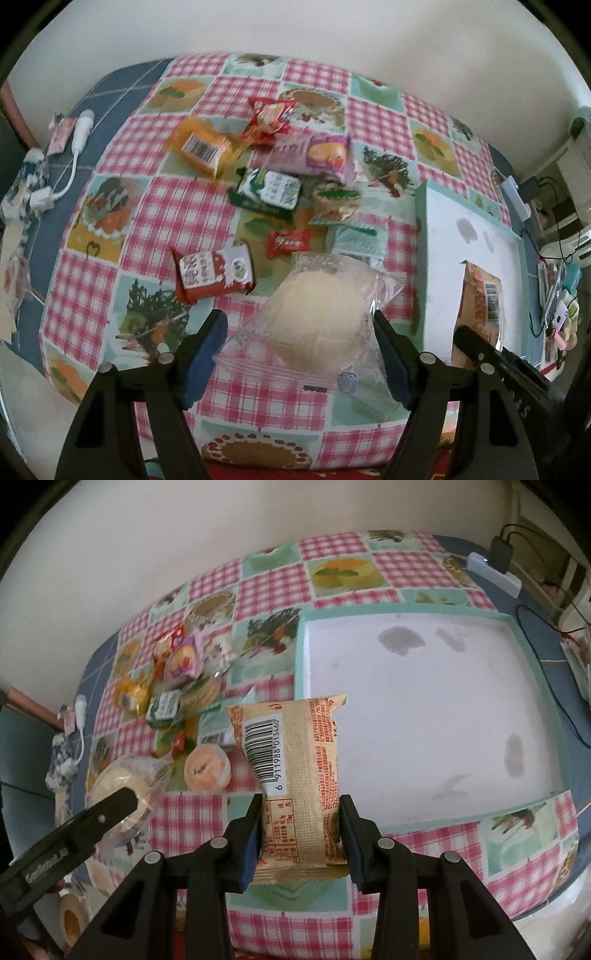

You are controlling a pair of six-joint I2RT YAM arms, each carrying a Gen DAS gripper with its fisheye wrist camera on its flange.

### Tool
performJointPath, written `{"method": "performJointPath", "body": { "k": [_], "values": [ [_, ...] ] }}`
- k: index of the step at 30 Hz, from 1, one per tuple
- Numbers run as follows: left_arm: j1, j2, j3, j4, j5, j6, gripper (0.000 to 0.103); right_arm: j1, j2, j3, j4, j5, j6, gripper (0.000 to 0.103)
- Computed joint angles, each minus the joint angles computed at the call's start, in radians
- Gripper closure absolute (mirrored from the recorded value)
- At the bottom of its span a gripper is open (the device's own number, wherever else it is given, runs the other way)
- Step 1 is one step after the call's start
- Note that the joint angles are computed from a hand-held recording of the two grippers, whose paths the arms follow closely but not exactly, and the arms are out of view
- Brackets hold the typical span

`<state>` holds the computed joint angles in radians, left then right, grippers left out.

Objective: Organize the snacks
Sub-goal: 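Carry the tan bread packet with the right tool into the white tray and release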

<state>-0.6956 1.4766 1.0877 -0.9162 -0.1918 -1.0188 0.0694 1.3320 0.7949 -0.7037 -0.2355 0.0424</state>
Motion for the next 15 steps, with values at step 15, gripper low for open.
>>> {"method": "performJointPath", "body": {
  "k": [15],
  "values": [
    [-0.064,0.517,0.598,-0.07,0.004,0.127,0.025,-0.268,0.33,0.274,0.054,0.093,0.047,0.062]
  ]
}}
